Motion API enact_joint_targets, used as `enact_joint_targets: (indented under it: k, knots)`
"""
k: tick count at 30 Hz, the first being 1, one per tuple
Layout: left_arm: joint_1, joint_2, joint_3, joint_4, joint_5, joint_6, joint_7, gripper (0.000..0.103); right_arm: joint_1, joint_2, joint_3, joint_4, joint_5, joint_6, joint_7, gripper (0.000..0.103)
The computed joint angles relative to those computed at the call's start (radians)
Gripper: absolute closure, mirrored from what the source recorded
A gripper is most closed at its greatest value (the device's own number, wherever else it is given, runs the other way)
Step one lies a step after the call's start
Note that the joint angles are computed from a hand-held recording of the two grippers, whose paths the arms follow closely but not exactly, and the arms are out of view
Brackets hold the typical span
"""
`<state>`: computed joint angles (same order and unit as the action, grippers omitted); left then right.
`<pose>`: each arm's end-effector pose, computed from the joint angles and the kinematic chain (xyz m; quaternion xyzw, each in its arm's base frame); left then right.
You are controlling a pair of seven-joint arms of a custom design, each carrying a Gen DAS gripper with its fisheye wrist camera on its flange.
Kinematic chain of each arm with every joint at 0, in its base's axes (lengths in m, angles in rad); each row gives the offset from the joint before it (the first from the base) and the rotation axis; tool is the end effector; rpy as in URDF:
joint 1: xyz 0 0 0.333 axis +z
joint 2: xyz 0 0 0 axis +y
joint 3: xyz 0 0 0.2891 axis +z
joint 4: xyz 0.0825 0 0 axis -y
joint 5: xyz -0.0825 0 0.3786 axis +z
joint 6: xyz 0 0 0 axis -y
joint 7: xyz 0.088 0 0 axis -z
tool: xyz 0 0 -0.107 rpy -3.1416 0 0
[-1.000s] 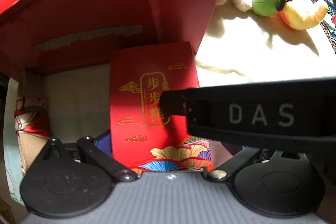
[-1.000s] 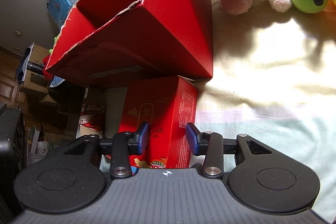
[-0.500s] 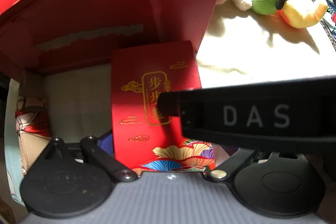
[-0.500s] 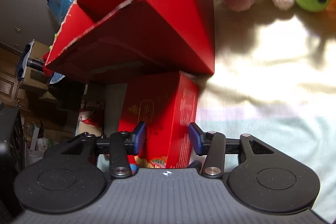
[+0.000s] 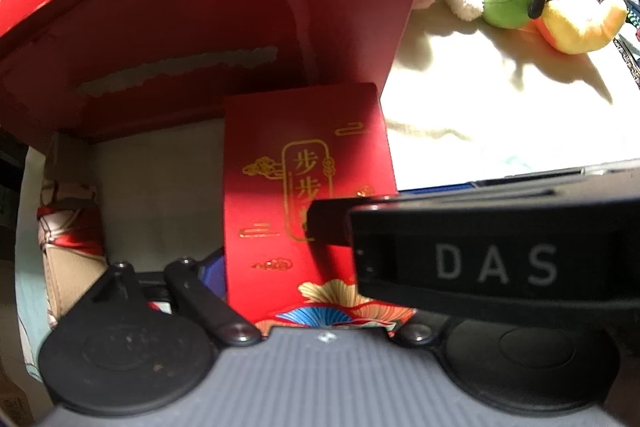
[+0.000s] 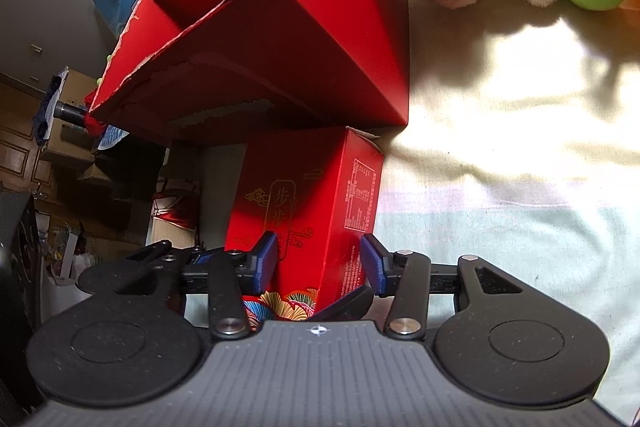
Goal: Organize objects
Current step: 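Lift the red gift box with the right tool over the box rim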
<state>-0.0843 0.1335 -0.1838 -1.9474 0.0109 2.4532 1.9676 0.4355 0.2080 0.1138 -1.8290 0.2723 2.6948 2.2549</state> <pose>0.5906 -0.1588 0.4294 -0.4296 0.8836 -0.1286 0.1348 0.5615 0.3276 0.4710 -0.5392 0.7719 0.0505 0.3328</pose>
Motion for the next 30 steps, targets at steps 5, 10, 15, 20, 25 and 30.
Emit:
enact_joint_targets:
  k: [5,10,15,20,25,30]
  knots:
    - [0.003,-0.011,0.001,-0.001,-0.017,-0.02,0.007,0.021,-0.017,-0.023,0.006,-0.037,0.035,0.007,-0.057,0.054]
    - [0.004,-0.038,0.004,-0.019,-0.024,-0.017,0.016,0.021,-0.017,-0.032,0.011,-0.033,0.046,0.009,-0.09,0.054]
    - [0.006,-0.074,0.012,-0.031,-0.039,-0.026,0.037,0.021,-0.013,-0.011,0.018,0.01,0.054,0.001,-0.137,0.054]
    - [0.009,-0.11,0.025,-0.045,-0.04,-0.033,0.041,0.021,-0.011,0.016,0.026,0.068,0.065,-0.022,-0.204,0.054]
    - [0.012,-0.16,0.04,-0.076,-0.033,-0.018,0.03,0.021,-0.008,0.046,0.037,0.134,0.085,-0.038,-0.291,0.055]
    - [0.02,-0.219,0.065,-0.106,-0.067,-0.003,0.028,0.021,0.0,0.058,0.048,0.166,0.102,-0.017,-0.388,0.056]
